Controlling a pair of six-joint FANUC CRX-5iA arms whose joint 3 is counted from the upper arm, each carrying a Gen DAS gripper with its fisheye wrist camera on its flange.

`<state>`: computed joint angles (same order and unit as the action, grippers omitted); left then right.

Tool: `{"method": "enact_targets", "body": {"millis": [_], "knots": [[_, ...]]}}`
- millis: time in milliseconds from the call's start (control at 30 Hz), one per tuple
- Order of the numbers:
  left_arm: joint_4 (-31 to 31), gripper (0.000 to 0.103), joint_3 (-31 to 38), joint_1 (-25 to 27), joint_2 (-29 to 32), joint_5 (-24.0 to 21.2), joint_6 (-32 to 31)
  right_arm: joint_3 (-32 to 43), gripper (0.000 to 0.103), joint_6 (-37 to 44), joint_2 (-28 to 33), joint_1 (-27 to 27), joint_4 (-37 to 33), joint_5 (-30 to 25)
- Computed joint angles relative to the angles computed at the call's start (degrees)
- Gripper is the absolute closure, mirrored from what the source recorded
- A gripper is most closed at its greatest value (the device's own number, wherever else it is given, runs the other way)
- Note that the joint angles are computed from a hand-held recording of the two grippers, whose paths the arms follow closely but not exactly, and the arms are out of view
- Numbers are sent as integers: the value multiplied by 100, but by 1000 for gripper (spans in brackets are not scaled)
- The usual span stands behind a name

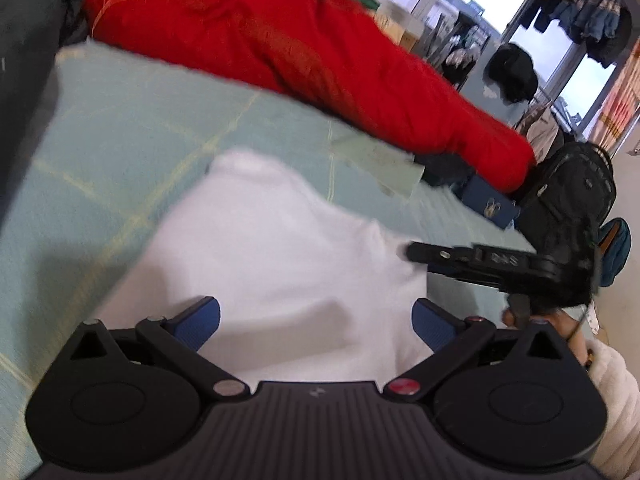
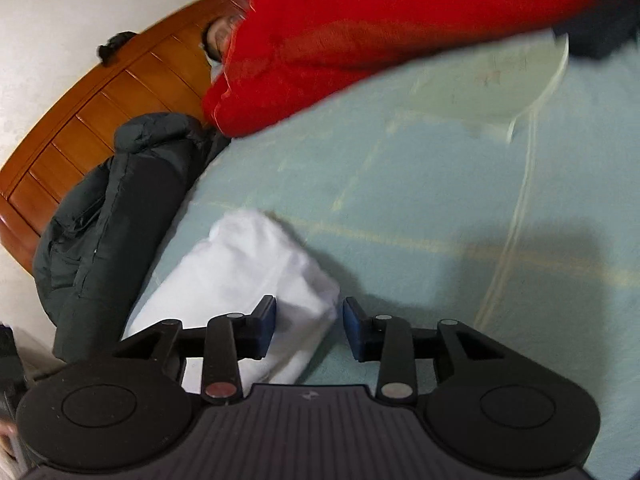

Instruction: Fold clothes

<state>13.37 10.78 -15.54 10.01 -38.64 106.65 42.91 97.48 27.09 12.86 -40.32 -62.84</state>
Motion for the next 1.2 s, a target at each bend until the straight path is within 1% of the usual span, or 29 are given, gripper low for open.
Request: {"method": "enact_targets", "body": {"millis": [67, 133, 200, 267, 333, 367, 400, 433, 500, 533, 567, 600, 633, 667, 767, 800, 867, 933, 1000, 1033, 1067, 1100, 1133, 1200], "knots": [[-225, 2, 237, 19, 40, -70, 200, -68, 60, 513, -192, 57, -45, 122], [-259, 2, 461, 65, 145, -56, 247, 54, 60, 1022, -240, 179, -97, -45], [12, 2, 644, 141, 321, -5, 91, 209, 60, 1431, -180, 378, -47, -407], [485, 2, 748, 201, 532, 76, -238, 39, 60, 1778, -203, 704, 398, -457], [895, 2, 885, 235, 786, 40, -595, -437, 59, 1998, -354, 949, 844, -94], [988, 2, 992, 246, 926, -53, -651, -624, 58, 2086, -426, 952, 851, 69], [946, 2, 1114, 245, 1061, -138, -603, -741, 58, 2186, -484, 872, 694, 172], [687, 2, 1278, 234, 1186, -230, -377, -774, 58, 2170, -498, 792, 585, 172], [97, 2, 1717, 225, 1488, -589, 169, -709, 56, 1953, -459, 634, 447, 22], [52, 3, 1817, 255, 1612, -724, 359, -723, 55, 1908, -467, 579, 398, -20], [83, 3, 1810, 285, 1669, -724, 471, -747, 54, 1907, -485, 574, 395, -13], [203, 3, 1657, 305, 1605, -547, 467, -769, 52, 1898, -503, 605, 444, 24], [221, 3, 1650, 304, 1559, -535, 506, -801, 50, 1892, -531, 630, 494, 59], [253, 3, 1640, 292, 1506, -501, 460, -833, 47, 1884, -563, 625, 496, 91], [626, 3, 1453, 218, 1381, -127, -226, -926, 43, 1860, -663, 568, 410, 218], [746, 2, 1460, 187, 1402, -67, -455, -968, 43, 1846, -702, 564, 412, 296], [844, 2, 1652, 121, 1572, -104, -762, -1005, 42, 1689, -739, 591, 540, 330], [708, 2, 2073, 88, 1895, -415, -568, -1036, 42, 1566, -774, 607, 639, 306], [515, 2, 2540, 76, 2254, -763, -250, -1141, 40, 1612, -872, 577, 636, 251], [497, 2, 2618, 80, 2327, -793, -196, -1197, 38, 1629, -929, 546, 633, 199], [430, 2, 2779, 70, 2387, -916, -133, -1265, 37, 1639, -997, 505, 630, 139], [321, 2, 3023, 51, 2447, -1160, -80, -1292, 36, 1637, -1037, 468, 640, 71], [286, 2, 3080, 32, 2406, -1287, -108, -1338, 35, 1661, -1098, 422, 640, 9], [333, 2, 2787, -19, 2099, -1282, -260, -1522, 32, 1736, -1299, 321, 631, -64]]}}
